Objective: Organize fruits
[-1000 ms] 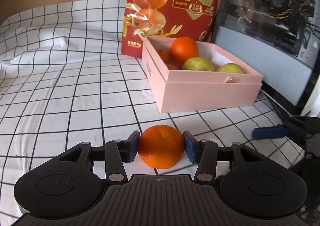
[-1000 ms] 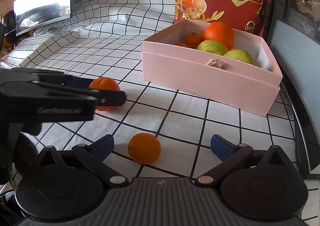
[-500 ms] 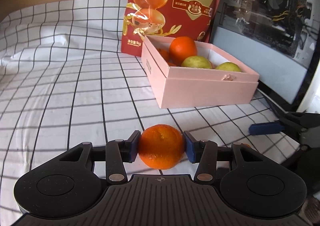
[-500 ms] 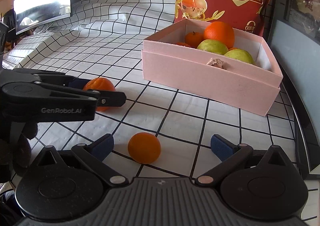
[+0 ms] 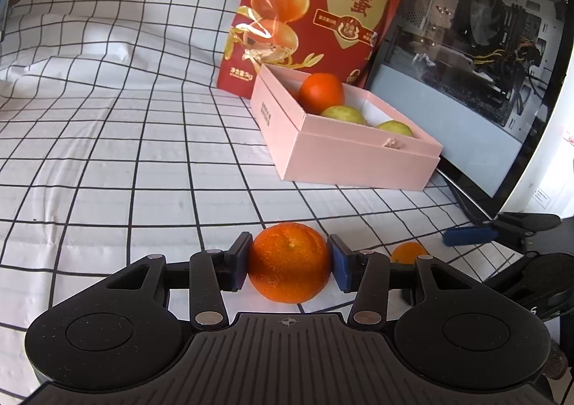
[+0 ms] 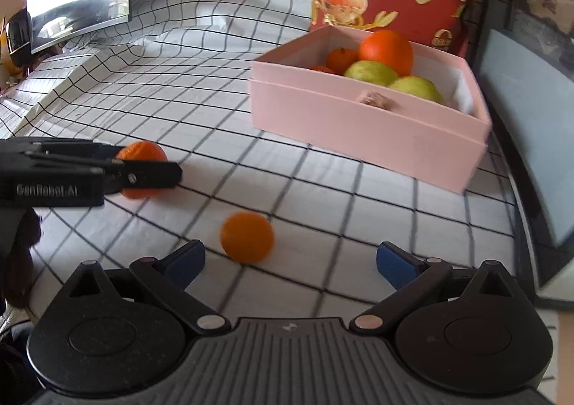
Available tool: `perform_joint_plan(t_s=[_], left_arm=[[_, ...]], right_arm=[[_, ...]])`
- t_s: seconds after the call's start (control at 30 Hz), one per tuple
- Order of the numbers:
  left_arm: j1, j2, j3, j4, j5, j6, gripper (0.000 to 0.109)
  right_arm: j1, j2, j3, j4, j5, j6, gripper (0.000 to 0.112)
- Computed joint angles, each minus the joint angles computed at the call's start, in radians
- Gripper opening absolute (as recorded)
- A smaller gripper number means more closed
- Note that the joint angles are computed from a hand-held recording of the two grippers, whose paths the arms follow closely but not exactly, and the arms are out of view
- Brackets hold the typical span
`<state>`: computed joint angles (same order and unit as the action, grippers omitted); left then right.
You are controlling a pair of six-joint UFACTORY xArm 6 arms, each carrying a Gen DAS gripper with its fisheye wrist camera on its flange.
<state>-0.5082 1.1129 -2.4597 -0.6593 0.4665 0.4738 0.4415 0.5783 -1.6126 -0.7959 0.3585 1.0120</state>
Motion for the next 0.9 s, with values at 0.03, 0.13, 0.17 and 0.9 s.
perform_joint_plan(t_s=[0.03,0.13,0.17,0.9], left_arm=[[-0.001,-0.001,0.003,0.003,-0.003,0.0,0.051],[-0.002,-0.002,0.006,0.008,-0.008,-0.001,0.051],[-0.003,-0.008,0.016,0.0,-0.011,0.004,0.051],[0.0,-0.015,0.03,-0.039,-0.014,0.018,0.051]], right_arm=[[-0.003,-0.018,0.024,-0.039,0.002,0.042,0.1],[-0.003,-0.048,0.063,-0.136,0.008,0.13,0.096],[-0.001,-0.049,0.064,-0.152,0.005,0.14,0.096],[0.013,-0.008,-0.008,-0.193,-0.009,0.121,0.029]])
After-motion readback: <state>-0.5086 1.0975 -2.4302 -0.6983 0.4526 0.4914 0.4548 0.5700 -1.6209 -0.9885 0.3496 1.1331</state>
